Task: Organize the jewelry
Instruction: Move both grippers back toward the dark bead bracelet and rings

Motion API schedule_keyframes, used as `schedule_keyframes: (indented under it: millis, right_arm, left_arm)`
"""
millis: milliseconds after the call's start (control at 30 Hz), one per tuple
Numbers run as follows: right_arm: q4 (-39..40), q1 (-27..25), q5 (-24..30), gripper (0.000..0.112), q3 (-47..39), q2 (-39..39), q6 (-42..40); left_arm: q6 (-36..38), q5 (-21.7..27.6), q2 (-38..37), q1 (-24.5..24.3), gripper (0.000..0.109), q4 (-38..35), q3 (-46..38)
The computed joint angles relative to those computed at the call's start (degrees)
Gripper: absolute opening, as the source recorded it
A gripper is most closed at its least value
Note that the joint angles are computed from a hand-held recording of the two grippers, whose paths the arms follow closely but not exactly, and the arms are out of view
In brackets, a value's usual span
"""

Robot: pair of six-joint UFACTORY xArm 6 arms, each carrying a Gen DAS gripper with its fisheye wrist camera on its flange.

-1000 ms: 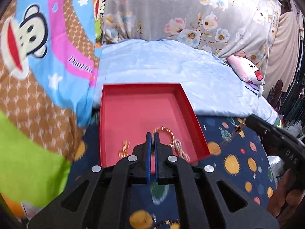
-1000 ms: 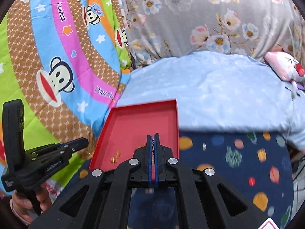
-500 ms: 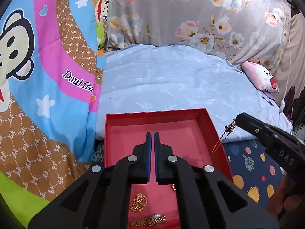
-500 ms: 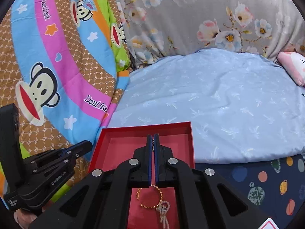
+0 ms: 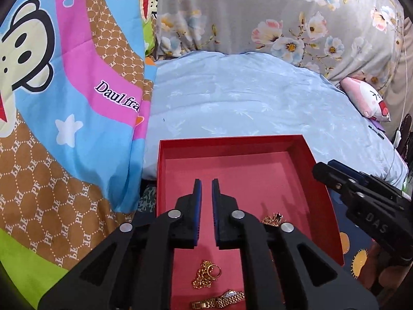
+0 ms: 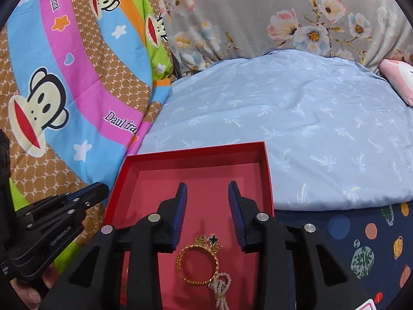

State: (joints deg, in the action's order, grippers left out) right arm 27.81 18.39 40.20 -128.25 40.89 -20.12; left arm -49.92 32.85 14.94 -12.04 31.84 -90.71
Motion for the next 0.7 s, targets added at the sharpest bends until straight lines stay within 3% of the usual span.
schedule_keyframes:
  millis: [167,300,367,533,700]
  right_arm:
    - [6.0,-0.4,-5.0,0.034,17.4,-11.9,-6.5]
    - [10.9,-0.7,-7.9,0.038,31.3,-21.5,-11.7]
    - [12.5,-0.9,-8.4,0.038,37.2,-25.7,-13.4]
    - [16.7,-1.8,-7.2,0.039,51.8,-35.9,-16.8]
    - [15.1,-1.2,-7.7,0.039,64.4,-44.3,-17.9]
  left_arm:
    - [-3.3,0.8,-3.9,-1.4,0.021,4.2,4.0]
    - [-5.7,1.6,-7.7,-3.1,0.038,5.8,8.5]
    - [-6.9,1.9,-9.9,-4.1,0.041,6.0,11.2]
    - [-11.2,0.9,-16.6,-6.3,0.041,5.4,20.6]
    - [-14.3,0.7,-22.6,-9.0,0.042,3.6,30.2]
